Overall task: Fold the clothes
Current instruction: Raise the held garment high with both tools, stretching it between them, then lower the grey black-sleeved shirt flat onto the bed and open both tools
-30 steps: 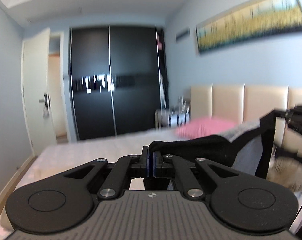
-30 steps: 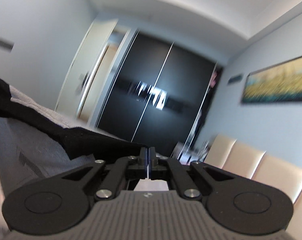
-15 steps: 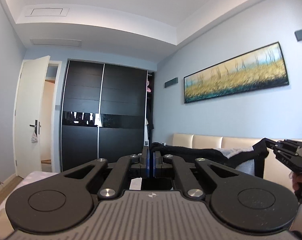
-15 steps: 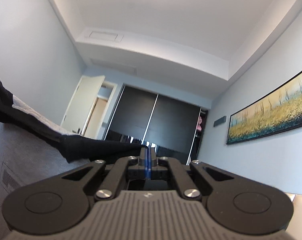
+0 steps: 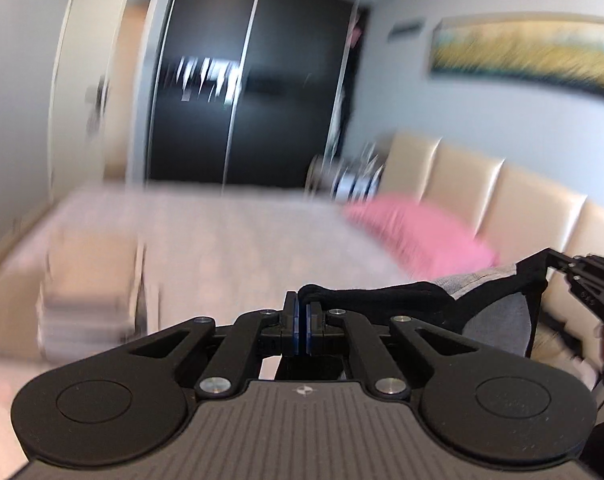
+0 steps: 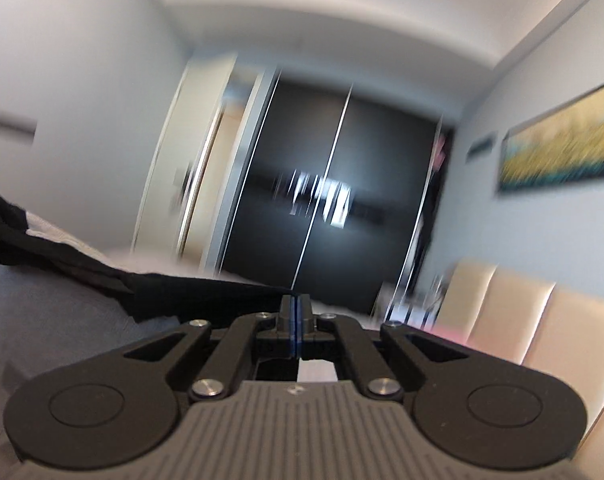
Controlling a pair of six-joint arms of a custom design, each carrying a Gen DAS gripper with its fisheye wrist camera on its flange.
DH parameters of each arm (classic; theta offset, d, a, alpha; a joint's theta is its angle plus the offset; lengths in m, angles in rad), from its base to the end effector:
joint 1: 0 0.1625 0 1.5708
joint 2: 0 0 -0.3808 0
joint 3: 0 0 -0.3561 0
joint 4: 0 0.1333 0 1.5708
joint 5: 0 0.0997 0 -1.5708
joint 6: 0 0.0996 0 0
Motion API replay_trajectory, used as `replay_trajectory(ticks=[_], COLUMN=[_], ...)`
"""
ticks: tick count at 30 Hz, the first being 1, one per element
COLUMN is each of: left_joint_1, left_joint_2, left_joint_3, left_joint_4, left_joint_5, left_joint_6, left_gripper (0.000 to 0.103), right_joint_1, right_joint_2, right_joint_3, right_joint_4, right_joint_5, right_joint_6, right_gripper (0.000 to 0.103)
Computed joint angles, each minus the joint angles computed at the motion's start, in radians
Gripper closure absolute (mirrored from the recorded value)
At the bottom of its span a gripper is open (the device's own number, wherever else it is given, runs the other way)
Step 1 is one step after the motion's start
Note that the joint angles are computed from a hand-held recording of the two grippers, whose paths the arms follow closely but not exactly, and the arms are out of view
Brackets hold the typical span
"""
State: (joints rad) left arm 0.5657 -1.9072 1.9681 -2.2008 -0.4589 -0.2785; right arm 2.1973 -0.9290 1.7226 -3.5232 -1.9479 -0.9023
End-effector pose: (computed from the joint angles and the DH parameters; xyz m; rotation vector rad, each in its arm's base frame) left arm -0.1656 -0.3688 0.5168 0.4090 2.2033 -1.3367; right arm 0.4315 -0.4314 0.2679 1.3618 -1.8284 1.4068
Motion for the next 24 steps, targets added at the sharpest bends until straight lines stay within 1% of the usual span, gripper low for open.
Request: replay_trajectory(ticks=[1, 3, 5, 6, 9, 11, 12, 14, 16, 18, 22, 24], left_joint_1=[0.07, 0.199, 0.315, 0.365, 0.492, 0.563, 0.595, 0.64, 0.677, 0.714, 0.776, 0.794], left_joint_2=[0.034, 0.112, 0.199, 0.24, 0.362, 0.437, 0.474, 0.542, 0.602, 0.66, 0.745, 0.762], left_joint_3=[-0.001, -0.002, -0.027, -0.046, -0.111, -0.167, -0.196, -0.237, -0.276, -0.328, -0.406, -0.415], left_joint_4=[-0.037, -0.151, -0.24, -0.26, -0.37, -0.389, -0.393, -0.393, -0.379, -0.352, -0.308, -0.322], left_joint_5=[-0.028, -0.085, -0.144, -0.169, -0.238, -0.278, -0.294, -0.299, -0.302, -0.308, -0.328, -0.344], left_joint_6=[0.021, 0.103, 0.175, 0.179, 0.237, 0.245, 0.249, 0.276, 0.292, 0.294, 0.276, 0.288], left_gripper=[0.102, 0.102, 0.102, 0.102, 0.102, 0.102, 0.102, 0.102, 0.101, 0.101, 0.101, 0.098], right_joint_1=[-0.019, -0.056, -0.092, -0.11, -0.16, -0.19, -0.207, -0.237, -0.268, -0.286, -0.318, -0.333], right_joint_2=[0.03, 0.09, 0.168, 0.209, 0.336, 0.422, 0.456, 0.524, 0.576, 0.639, 0.756, 0.806], right_joint_3=[-0.02, -0.068, -0.128, -0.164, -0.283, -0.376, -0.423, -0.518, -0.569, -0.644, -0.841, -0.927], right_joint_4=[0.036, 0.111, 0.15, 0.168, 0.204, 0.235, 0.268, 0.335, 0.361, 0.391, 0.552, 0.616], right_joint_5=[-0.018, -0.055, -0.083, -0.095, -0.135, -0.162, -0.165, -0.17, -0.137, -0.156, -0.185, -0.192], right_joint_6=[0.007, 0.03, 0.026, 0.03, 0.056, 0.081, 0.102, 0.142, 0.143, 0.124, 0.152, 0.162], right_gripper=[0.102, 0.102, 0.102, 0.102, 0.102, 0.102, 0.102, 0.102, 0.102, 0.102, 0.101, 0.101])
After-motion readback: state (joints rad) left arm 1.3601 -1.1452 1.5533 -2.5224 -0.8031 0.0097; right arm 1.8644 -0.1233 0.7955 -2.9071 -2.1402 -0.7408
